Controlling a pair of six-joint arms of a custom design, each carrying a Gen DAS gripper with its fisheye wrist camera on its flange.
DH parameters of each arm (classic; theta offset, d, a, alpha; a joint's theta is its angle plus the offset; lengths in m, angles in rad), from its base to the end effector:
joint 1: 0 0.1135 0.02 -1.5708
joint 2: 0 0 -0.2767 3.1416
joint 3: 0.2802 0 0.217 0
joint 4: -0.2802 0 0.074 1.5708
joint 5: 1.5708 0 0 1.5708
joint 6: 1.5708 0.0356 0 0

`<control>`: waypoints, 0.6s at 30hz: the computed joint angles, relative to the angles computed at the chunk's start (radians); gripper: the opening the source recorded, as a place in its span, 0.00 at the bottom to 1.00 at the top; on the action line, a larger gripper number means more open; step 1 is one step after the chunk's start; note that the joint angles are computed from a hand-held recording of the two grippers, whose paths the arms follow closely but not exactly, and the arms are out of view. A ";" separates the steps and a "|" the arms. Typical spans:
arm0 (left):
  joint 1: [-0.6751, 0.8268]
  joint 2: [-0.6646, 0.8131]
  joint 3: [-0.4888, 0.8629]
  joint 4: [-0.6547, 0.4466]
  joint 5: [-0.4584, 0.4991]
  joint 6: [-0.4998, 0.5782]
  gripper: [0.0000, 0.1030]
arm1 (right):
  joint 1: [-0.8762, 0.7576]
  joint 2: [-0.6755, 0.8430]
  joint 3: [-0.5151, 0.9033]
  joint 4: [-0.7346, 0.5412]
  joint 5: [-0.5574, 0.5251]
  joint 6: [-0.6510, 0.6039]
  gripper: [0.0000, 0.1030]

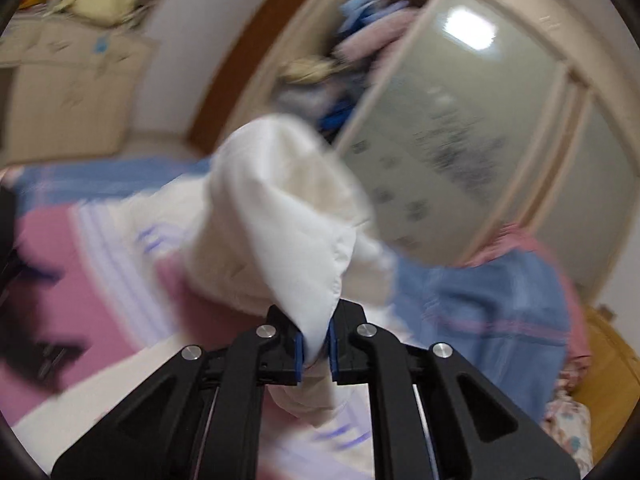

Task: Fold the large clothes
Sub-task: 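Lift the cream hood with the right gripper and lay it over the collar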

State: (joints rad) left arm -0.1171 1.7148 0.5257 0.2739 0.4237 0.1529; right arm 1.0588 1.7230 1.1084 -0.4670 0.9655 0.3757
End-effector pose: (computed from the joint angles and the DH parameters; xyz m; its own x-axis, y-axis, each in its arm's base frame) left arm 0.2545 -0.0447 0.1318 -0.7239 0.2250 -0.6522 0.4712 0.8517 -0.2293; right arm 0.1780 0.2570 0.2326 -0.5148 -0.4899 -0.7035 -0.1266 0.8551 -0.5028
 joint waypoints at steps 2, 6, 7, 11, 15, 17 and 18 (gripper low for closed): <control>0.036 -0.051 0.039 -0.107 0.056 -0.015 0.98 | 0.025 0.095 -0.025 -0.043 -0.027 0.047 0.25; 0.036 -0.218 0.067 -0.177 0.060 -0.003 0.98 | 0.092 0.115 -0.079 -0.054 -0.008 0.147 0.85; 0.025 -0.252 0.081 -0.188 0.056 -0.005 0.98 | 0.115 0.090 -0.079 -0.071 -0.006 0.180 0.87; -0.054 -0.292 0.263 -0.271 0.074 -0.088 0.98 | 0.147 -0.079 -0.118 -0.095 -0.046 0.314 0.87; -0.224 -0.190 0.489 -0.330 -0.079 -0.133 0.98 | 0.217 -0.108 -0.104 -0.235 -0.009 0.583 0.87; -0.305 -0.102 0.616 -0.390 -0.196 -0.115 0.98 | 0.278 -0.091 -0.105 -0.314 -0.012 0.771 0.87; -0.342 -0.036 0.702 -0.445 -0.250 -0.100 0.98 | 0.283 -0.115 -0.129 -0.321 -0.026 0.831 0.87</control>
